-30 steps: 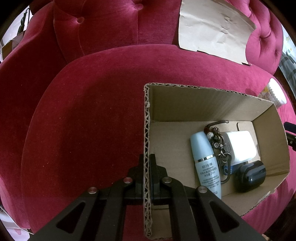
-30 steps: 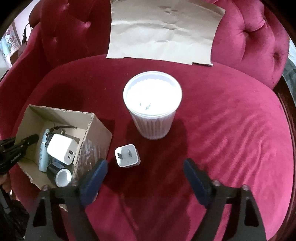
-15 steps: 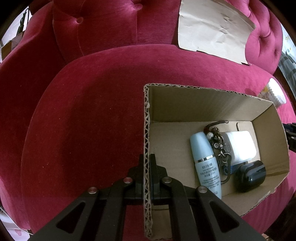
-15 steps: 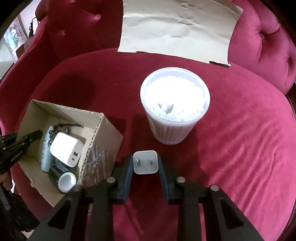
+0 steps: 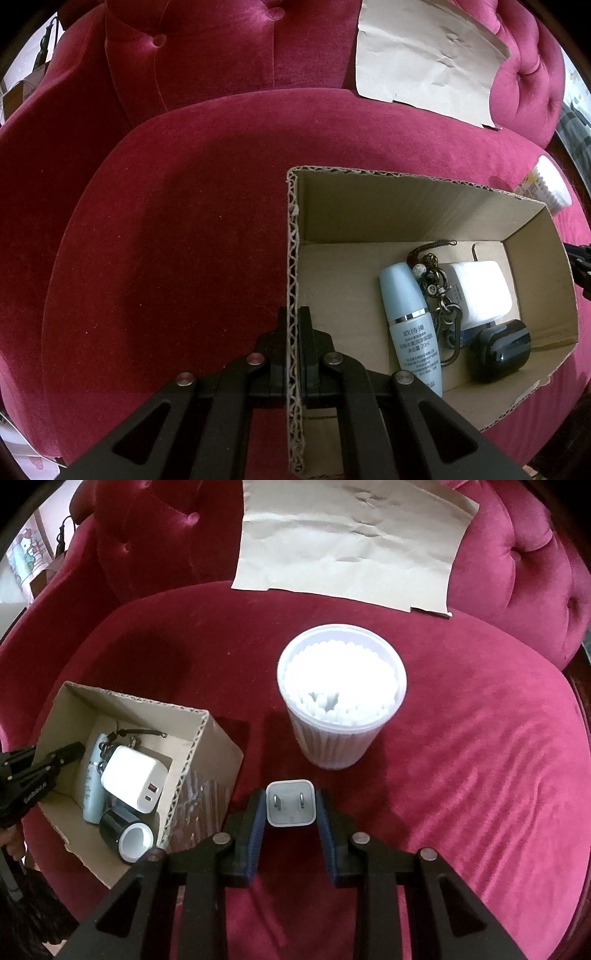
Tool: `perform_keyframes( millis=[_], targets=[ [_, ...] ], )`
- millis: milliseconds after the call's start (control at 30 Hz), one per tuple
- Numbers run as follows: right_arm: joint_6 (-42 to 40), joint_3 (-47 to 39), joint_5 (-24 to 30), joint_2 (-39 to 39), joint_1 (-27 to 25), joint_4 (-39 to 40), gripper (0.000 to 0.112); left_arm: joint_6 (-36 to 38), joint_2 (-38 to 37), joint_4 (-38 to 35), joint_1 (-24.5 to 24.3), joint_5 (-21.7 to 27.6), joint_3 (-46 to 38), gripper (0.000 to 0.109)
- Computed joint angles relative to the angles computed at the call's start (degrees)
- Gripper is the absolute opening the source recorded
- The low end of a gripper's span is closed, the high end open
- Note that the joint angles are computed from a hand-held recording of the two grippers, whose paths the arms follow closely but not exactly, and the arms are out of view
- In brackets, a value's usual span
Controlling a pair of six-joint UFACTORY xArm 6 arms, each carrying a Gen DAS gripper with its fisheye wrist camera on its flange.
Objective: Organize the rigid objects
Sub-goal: 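Carry the small charger with the right tool into the box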
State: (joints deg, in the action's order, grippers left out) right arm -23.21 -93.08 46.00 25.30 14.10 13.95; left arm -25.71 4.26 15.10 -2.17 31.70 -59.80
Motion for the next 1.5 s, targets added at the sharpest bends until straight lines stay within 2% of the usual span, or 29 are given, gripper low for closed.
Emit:
perform_keyframes(
  millis=[833,1500],
  targets=[
    [6.6,6.96,0.45,-8.37,1.25,-7.14,0.029,-1.02,-0.53,1.04,-0.07,-0.45,0.69,0.003],
    [10.31,5.13,4.01,-11.53,2.54,-10.91,0.029,-0.21,-0.62,0.22,0.12,-0.21,0.7,0.003]
  ],
)
